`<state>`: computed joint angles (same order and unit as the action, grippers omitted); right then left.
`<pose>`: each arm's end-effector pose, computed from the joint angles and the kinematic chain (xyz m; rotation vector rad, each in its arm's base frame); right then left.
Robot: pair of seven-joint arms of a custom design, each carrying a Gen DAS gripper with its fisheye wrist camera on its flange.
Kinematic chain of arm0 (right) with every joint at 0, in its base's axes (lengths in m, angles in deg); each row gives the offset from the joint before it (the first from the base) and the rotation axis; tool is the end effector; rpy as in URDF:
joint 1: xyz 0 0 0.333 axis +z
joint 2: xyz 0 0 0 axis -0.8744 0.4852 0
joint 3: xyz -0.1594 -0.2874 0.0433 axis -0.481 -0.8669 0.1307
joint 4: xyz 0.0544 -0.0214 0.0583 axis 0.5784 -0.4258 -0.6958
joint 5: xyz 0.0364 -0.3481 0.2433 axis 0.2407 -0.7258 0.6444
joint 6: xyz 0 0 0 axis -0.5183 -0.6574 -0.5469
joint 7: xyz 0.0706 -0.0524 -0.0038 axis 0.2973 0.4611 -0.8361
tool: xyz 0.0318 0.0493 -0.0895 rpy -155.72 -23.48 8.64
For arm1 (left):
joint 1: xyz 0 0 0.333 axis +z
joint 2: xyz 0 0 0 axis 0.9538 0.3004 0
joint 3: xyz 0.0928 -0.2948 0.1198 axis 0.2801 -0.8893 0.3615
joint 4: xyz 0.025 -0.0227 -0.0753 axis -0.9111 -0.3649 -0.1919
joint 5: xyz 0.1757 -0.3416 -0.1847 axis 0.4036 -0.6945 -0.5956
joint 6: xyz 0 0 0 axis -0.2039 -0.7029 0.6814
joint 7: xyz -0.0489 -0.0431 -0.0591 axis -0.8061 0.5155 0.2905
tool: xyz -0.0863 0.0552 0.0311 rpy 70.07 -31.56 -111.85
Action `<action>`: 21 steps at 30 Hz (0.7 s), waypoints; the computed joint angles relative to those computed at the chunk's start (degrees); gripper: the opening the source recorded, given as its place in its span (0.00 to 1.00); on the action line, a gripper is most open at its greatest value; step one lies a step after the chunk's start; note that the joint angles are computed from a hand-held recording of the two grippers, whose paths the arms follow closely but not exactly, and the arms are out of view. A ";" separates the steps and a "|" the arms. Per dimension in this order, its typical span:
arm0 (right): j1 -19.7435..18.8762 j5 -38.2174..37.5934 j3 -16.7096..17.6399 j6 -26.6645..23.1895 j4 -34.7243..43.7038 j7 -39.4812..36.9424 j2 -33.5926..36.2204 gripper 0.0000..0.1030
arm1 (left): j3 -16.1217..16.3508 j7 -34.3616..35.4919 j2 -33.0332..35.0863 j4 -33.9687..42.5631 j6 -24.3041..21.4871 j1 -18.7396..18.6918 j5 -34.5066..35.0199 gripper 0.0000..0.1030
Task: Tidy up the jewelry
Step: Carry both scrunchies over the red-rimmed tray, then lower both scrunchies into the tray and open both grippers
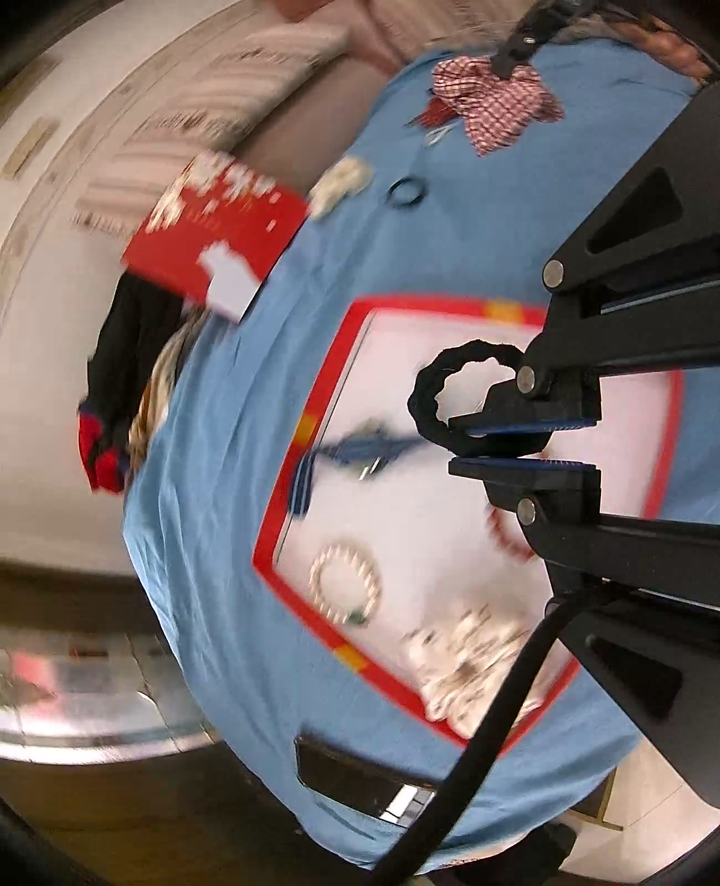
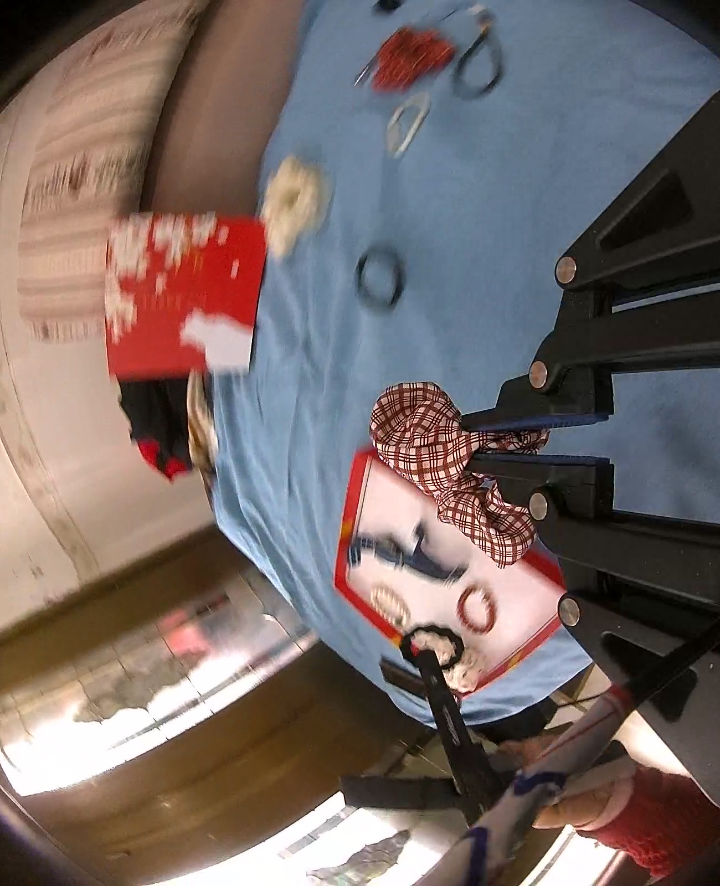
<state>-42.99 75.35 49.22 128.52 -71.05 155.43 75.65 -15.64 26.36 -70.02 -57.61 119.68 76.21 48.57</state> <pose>0.5462 0.2225 0.5445 -1.6975 1.6111 -0.3909 0.6216 0.0086 0.5233 -1.9652 1.8783 -0.8614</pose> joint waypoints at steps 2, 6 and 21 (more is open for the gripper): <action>0.56 -0.10 0.48 -1.18 5.60 -0.62 5.12 0.08 | 0.43 -0.35 3.60 3.72 -1.42 0.74 -0.64 0.07; 2.08 -4.88 0.56 -4.77 19.47 2.33 17.57 0.08 | 0.09 -3.89 10.66 10.48 -3.51 2.50 1.10 0.07; 4.36 -9.74 -1.89 -16.31 42.78 7.22 37.46 0.11 | -2.39 -8.24 20.22 19.52 -6.12 5.26 5.49 0.07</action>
